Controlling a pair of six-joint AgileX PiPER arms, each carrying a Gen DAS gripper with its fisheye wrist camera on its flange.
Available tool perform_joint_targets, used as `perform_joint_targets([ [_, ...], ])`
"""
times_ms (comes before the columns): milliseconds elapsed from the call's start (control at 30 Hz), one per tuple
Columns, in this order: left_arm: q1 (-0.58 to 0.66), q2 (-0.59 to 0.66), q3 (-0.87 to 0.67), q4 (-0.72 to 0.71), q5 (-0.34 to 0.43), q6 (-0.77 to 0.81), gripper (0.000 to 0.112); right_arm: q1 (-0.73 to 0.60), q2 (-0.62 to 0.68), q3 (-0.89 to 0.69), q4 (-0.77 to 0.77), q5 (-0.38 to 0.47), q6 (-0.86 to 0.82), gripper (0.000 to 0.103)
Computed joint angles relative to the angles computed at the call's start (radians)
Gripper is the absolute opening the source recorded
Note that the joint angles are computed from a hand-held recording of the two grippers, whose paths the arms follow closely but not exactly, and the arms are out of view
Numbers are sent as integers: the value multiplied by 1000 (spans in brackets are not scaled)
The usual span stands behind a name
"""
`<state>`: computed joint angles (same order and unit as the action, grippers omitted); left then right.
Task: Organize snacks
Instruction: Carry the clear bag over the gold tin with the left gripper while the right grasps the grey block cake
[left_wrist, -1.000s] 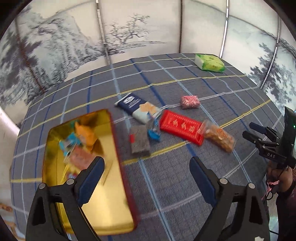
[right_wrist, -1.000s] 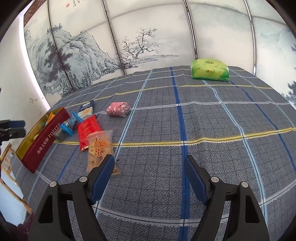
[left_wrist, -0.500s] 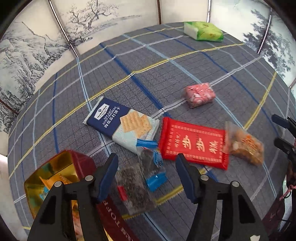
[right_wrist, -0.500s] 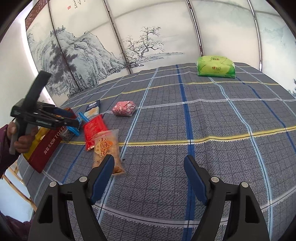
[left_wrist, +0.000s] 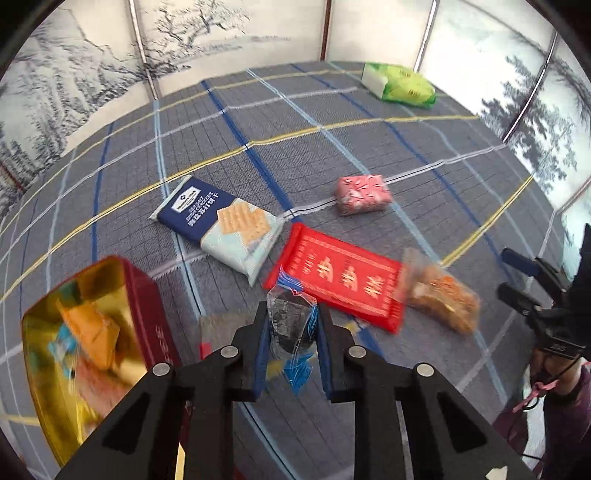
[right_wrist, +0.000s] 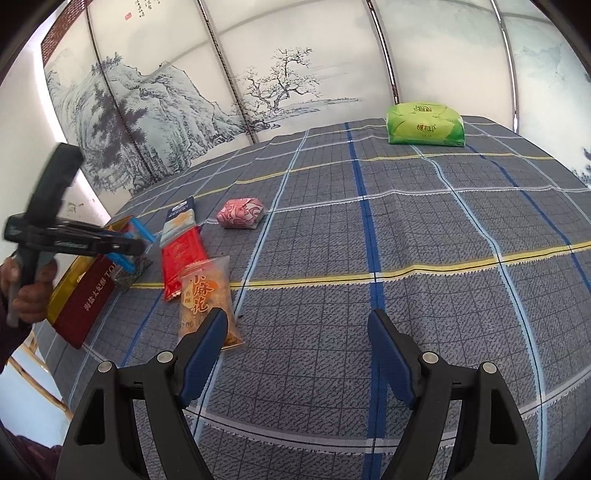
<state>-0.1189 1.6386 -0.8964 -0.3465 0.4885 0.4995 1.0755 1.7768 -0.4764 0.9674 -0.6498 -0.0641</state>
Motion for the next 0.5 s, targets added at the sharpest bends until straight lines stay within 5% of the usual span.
perform_joint_targets([
  [267, 32, -312, 231, -208, 46, 124, 20, 17, -39, -83, -50, 90, -78, 80],
  [500, 227, -507, 278, -214, 190, 181, 20, 16, 101, -397, -255, 316, -115, 82],
])
